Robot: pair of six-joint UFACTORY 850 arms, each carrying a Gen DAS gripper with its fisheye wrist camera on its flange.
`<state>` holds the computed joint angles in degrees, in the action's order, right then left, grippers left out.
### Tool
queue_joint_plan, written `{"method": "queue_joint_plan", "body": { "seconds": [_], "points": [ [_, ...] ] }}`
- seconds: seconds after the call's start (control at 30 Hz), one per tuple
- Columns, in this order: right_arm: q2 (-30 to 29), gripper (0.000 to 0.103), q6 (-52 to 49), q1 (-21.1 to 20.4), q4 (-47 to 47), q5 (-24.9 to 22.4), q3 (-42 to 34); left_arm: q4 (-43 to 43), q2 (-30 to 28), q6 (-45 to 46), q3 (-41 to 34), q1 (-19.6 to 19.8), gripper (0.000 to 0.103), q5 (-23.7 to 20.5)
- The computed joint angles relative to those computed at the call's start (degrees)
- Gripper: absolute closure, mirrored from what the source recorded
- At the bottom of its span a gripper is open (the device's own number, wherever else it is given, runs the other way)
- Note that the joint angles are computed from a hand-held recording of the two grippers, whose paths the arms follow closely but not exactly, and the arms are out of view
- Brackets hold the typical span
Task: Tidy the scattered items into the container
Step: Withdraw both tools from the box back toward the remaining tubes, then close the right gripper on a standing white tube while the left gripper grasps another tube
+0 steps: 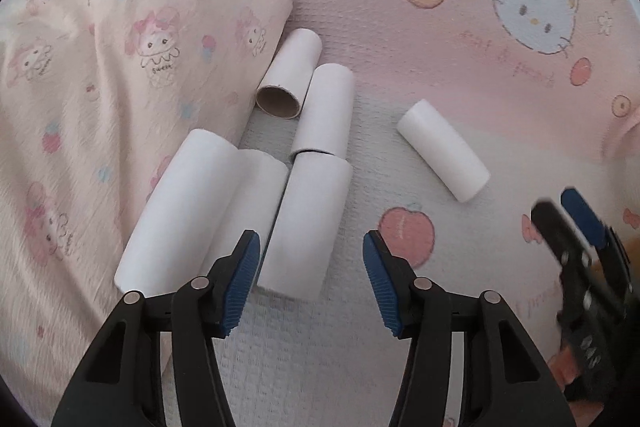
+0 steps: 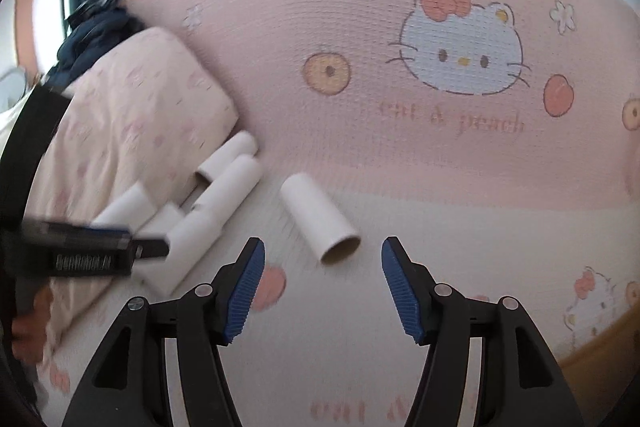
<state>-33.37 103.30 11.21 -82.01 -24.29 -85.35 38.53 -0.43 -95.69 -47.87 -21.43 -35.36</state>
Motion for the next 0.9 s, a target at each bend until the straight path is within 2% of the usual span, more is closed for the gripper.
{"method": "queue_joint_plan", "body": {
  "seconds": [0.1,0.13,0.2,0.33,0.47,0.7,0.8,0.9],
  "points": [
    [-2.25,0.04,2.39,-1.46,-2.04,2.17,-2.76,-2.14,-0.66,0.92,-0.27,1.15,0.049,1.61],
    [-3.25,0.04,0.33,-1.86,-0.48,2.88,-4.08,-2.25,-0.83,0.66,-0.22,1.4,0.049,2.15],
    [-5.28,0.04,-7.92,-2.39,6.59,3.86,-6.97,-3.36,-1.32,2.03,-0.36,2.08,0.049,3.11],
    [-8.67,0.04,-25.32,-2.98,19.59,3.71,-11.28,-5.31,-3.05,5.78,-1.41,2.93,0.049,2.11],
    [-11.19,0.04,-34.26,-3.5,25.35,1.95,-14.05,-6.97,-3.34,7.73,-1.3,3.6,0.049,3.75],
    [-13.11,0.04,-51.62,-5.75,41.82,5.22,-16.77,-10.9,-5.74,11.45,-3.43,4.19,0.05,3.04],
    [-13.4,0.04,-57.81,-6.41,49.26,6.64,-17.34,-13.55,-6.24,14.07,-3.77,4.5,0.056,2.88],
    [-14.07,0.04,-61.24,-6.17,51.5,5.49,-18.56,-13.3,-6.21,12.86,-3.37,4.47,0.057,3.86]
  ]
}}
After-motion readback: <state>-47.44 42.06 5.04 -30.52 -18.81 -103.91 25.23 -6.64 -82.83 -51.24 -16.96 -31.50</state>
